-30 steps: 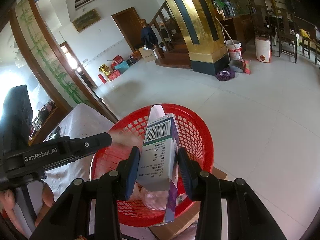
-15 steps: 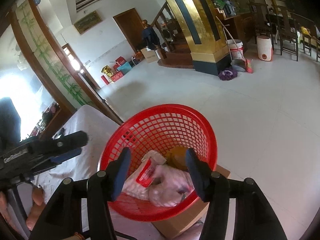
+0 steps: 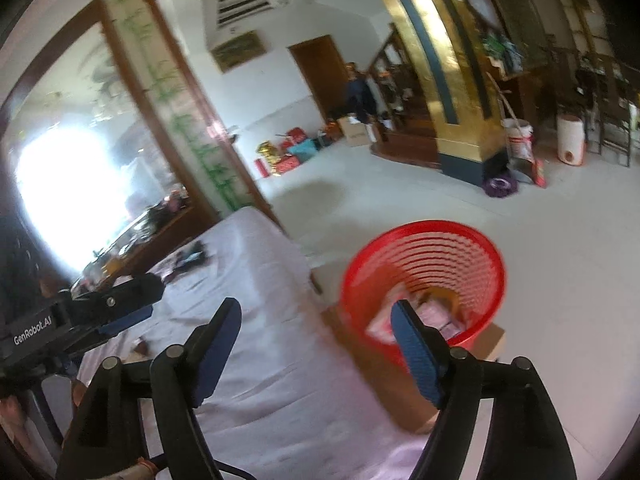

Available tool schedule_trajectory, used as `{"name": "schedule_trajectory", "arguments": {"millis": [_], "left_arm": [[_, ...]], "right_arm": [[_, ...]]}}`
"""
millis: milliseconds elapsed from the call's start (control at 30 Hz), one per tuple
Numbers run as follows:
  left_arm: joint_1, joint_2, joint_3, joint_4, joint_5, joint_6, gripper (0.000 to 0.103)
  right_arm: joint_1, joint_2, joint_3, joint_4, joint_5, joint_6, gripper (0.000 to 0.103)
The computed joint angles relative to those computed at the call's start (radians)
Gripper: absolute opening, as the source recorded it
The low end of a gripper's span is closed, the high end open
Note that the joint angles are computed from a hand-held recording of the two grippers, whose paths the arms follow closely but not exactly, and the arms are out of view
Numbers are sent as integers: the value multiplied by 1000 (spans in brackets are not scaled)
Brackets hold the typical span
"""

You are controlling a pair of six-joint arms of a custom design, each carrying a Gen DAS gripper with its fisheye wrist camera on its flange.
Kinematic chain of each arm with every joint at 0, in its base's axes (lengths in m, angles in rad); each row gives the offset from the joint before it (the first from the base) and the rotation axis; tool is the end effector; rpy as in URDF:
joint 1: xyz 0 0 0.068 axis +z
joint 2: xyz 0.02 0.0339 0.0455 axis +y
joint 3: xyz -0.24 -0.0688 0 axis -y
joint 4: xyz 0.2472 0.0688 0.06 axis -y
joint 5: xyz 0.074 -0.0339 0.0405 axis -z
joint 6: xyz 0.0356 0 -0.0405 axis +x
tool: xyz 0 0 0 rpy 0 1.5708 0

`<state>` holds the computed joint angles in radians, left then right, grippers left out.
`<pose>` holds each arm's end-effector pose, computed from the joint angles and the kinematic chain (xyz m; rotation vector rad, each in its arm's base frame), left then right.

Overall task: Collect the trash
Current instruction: 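Move both open grippers back over the remaining trash on the table, then grasp the white red-capped bottle with the left gripper while the right gripper grasps the teal tissue pack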

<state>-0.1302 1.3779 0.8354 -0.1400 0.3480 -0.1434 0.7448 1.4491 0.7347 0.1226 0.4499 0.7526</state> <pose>0.2960 -0.0510 0.2050 0.1735 2.2532 -0.5383 0.2347 0.1953 0.1759 0.2653 2.1075 0.4112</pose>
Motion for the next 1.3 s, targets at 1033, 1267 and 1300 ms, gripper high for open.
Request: {"name": "schedule_trajectory", "arguments": {"millis": [1033, 1267, 1300], "left_arm": [[896, 426, 99, -169, 235, 286, 80], [796, 540, 164, -139, 148, 158, 79], [777, 549, 168, -127, 122, 138, 79]], "right_arm": [[184, 1073, 1277, -261, -435, -79, 82], [141, 1192, 1464, -376, -466, -90, 82], [135, 1207, 1483, -385, -468, -89, 82]]}}
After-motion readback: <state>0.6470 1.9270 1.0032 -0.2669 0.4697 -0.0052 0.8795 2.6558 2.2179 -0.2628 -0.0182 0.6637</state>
